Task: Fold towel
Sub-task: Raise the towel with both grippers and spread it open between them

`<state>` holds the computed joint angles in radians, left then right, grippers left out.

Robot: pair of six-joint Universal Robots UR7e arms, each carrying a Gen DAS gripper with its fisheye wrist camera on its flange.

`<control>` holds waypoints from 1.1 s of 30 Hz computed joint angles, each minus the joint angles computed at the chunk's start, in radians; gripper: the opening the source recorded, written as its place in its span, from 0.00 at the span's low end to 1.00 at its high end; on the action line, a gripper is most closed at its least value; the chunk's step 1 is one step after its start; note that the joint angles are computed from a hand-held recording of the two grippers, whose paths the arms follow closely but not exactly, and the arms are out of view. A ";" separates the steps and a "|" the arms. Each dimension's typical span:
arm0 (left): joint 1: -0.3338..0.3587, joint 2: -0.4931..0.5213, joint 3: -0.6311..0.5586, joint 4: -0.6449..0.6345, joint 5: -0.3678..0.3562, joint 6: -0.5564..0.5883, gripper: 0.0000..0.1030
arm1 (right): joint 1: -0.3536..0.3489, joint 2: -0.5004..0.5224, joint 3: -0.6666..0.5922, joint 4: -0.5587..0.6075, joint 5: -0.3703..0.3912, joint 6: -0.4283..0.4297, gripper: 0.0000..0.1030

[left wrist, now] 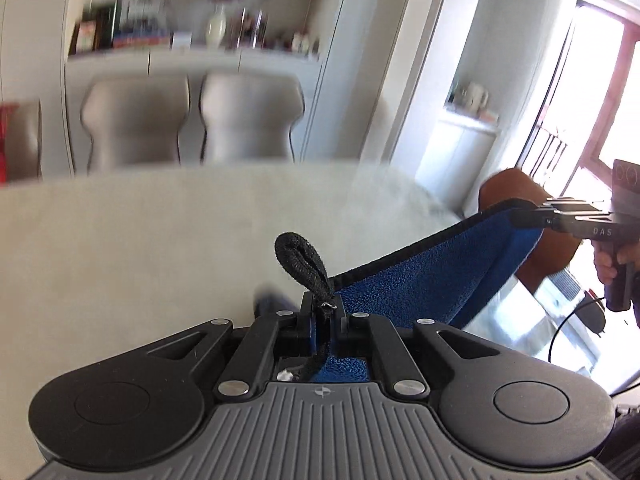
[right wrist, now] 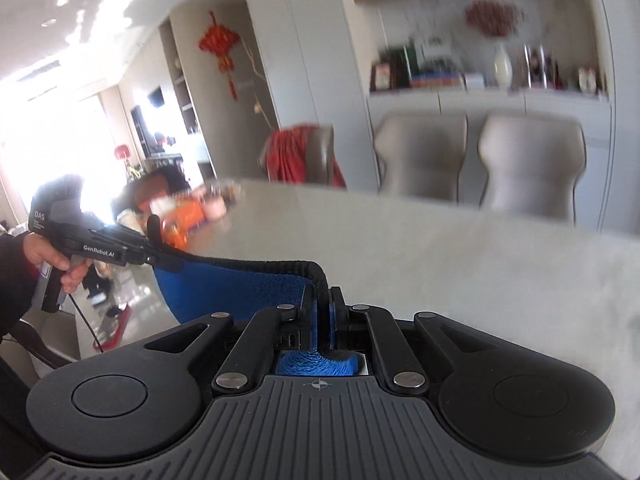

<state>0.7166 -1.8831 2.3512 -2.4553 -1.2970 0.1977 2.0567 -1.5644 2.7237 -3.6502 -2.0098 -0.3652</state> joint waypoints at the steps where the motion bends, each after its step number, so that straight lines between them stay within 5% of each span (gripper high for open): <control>1: -0.008 0.007 -0.012 -0.019 0.002 0.013 0.05 | 0.014 -0.006 -0.019 0.002 -0.007 -0.014 0.06; 12: -0.057 0.205 -0.156 -0.206 0.041 0.137 0.06 | 0.023 -0.011 -0.203 0.035 -0.035 -0.194 0.06; 25: 0.014 0.494 -0.366 -0.355 0.050 0.289 0.06 | -0.102 0.061 -0.393 0.072 0.046 -0.353 0.06; 33: 0.061 0.444 -0.291 -0.290 0.005 0.311 0.06 | -0.161 0.045 -0.310 0.067 0.088 -0.349 0.06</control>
